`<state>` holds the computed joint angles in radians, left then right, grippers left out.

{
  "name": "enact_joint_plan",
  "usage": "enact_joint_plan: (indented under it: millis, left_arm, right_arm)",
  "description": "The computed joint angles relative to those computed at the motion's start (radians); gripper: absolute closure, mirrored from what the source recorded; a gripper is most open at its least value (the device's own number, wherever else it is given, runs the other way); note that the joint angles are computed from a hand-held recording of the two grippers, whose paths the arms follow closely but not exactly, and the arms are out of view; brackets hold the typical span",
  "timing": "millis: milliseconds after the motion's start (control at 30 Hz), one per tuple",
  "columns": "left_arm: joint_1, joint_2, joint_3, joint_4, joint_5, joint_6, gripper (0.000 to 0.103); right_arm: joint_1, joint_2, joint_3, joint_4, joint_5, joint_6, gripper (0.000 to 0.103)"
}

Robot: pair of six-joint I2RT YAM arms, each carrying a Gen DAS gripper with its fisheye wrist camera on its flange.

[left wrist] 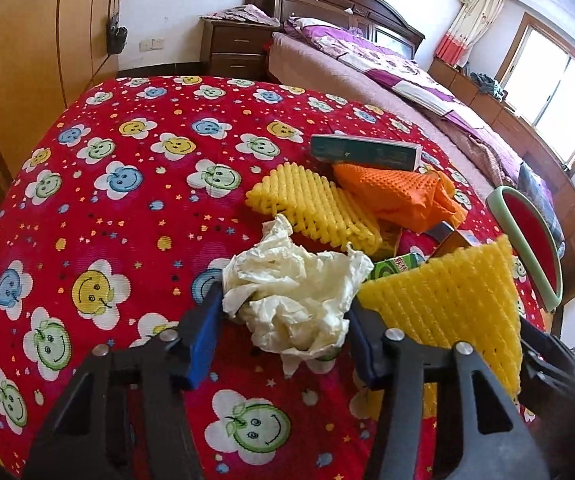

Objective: Collect trash
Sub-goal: 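Grasp the crumpled white tissue with the left tool while the right grasps the purple plastic bag, then carry tissue and purple bag over the red bucket and open both tools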

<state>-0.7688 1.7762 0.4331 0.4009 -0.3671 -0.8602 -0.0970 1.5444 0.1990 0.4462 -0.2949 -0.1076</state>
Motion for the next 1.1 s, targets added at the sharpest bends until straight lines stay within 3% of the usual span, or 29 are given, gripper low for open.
enact_joint_plan:
  millis: [67, 233, 433, 833, 1100]
  left_arm:
    - [0.002, 0.002, -0.003, 0.013, 0.003, 0.000, 0.054]
    - [-0.013, -0.007, 0.006, -0.018, -0.021, -0.020, 0.064]
    - [-0.052, -0.056, 0.010, -0.086, -0.077, -0.054, 0.068]
    - [-0.212, -0.243, 0.073, -0.312, -0.217, -0.143, 0.068]
    - [-0.269, -0.219, 0.209, -0.373, -0.219, -0.105, 0.068]
  right_arm:
    - [0.020, 0.017, 0.006, 0.013, 0.010, 0.005, 0.031]
    - [0.013, 0.032, 0.021, -0.003, -0.034, -0.005, 0.070]
    - [-0.047, 0.021, 0.026, -0.044, -0.122, -0.038, 0.081]
    - [-0.246, -0.232, 0.002, -0.274, -0.316, -0.211, 0.087]
    - [-0.449, -0.304, 0.060, -0.433, -0.464, -0.355, 0.087]
